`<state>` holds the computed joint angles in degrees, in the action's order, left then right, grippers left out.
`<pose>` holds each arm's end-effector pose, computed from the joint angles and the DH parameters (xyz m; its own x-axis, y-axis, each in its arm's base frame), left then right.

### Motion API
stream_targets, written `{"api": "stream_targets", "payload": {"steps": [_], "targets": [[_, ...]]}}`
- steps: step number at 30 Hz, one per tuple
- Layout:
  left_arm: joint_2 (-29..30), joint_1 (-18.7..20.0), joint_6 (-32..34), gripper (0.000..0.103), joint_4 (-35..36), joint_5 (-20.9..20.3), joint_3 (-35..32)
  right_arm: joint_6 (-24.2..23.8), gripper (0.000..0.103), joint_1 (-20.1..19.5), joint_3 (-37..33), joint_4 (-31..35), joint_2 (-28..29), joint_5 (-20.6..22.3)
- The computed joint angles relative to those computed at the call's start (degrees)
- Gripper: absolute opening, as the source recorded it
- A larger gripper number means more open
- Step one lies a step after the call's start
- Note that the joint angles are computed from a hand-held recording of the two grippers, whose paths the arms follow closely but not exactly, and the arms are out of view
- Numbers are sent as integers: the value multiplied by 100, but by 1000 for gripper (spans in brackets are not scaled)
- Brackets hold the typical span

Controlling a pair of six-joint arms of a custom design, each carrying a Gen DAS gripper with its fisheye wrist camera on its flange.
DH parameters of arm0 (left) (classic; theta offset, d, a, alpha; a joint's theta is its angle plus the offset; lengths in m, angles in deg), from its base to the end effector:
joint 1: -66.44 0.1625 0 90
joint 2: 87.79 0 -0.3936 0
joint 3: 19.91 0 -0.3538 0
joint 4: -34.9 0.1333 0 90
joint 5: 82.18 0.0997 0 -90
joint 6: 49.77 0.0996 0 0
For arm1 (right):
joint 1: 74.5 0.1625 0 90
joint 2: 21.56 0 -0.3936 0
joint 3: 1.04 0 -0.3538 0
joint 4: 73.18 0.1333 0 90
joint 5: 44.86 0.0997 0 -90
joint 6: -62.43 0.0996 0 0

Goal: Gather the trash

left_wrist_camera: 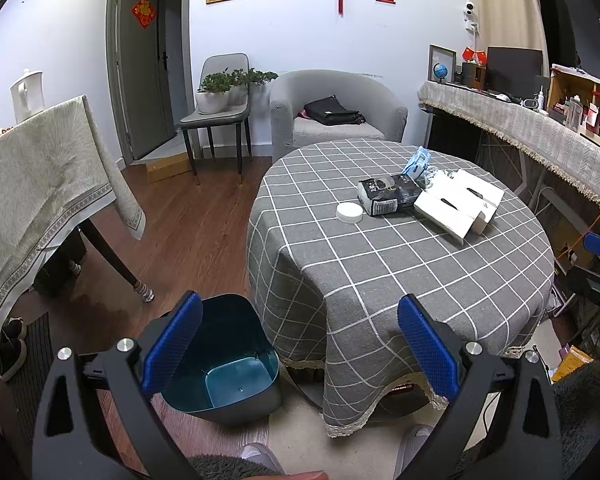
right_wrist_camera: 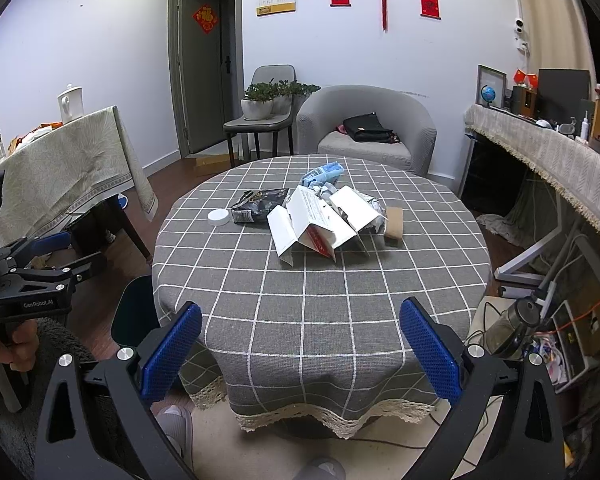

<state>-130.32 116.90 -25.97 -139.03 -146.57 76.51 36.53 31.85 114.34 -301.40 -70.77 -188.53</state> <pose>-0.2650 -0.5980 0.1149 -0.5399 0.6420 -0.5444 0.8405 0.4465 -0.3070 0.1880 -0.4523 0.2135 -0.6676 0.3824 0.6389 -0.4206 0.5144 -0.7473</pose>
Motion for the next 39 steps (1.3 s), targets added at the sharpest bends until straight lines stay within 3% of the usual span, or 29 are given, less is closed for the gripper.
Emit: {"api": "stream_targets", "payload": {"steps": [39], "targets": [[53,-25,11,100,45,39,22,20,100,24,-28,125,107,-115]]}}
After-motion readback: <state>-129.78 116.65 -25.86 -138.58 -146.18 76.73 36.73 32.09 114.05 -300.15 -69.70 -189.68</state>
